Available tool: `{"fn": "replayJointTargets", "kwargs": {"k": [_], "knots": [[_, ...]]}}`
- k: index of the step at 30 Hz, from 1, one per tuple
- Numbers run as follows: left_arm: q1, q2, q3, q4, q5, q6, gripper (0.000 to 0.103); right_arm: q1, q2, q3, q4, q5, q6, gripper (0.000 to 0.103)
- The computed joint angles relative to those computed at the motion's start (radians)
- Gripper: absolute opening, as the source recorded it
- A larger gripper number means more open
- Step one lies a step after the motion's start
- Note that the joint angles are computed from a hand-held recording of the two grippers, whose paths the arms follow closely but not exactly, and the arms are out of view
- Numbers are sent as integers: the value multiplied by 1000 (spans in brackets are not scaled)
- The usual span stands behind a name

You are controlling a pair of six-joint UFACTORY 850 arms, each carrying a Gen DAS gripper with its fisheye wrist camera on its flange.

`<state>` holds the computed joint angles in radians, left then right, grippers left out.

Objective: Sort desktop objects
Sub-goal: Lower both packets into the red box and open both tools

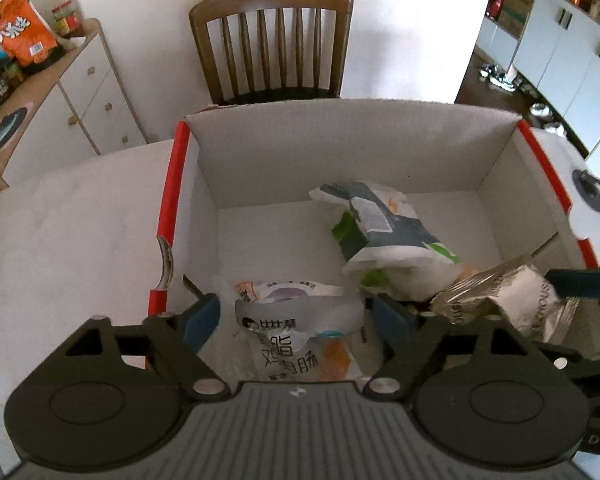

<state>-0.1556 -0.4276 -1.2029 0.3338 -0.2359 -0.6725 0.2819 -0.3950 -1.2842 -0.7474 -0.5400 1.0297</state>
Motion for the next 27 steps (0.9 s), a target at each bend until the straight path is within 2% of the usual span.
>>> {"fn": "replayJointTargets", "kwargs": {"k": [9, 17, 27], "knots": [[-9, 58, 37, 29, 6, -46, 84, 8, 36, 20, 12, -5, 3, 61], [-17, 149, 102, 12, 13, -69, 84, 24, 87, 49, 25, -11, 10, 61], [-32, 305, 225, 68, 45, -152, 84, 89, 162, 87, -7, -83, 90, 61]]}}
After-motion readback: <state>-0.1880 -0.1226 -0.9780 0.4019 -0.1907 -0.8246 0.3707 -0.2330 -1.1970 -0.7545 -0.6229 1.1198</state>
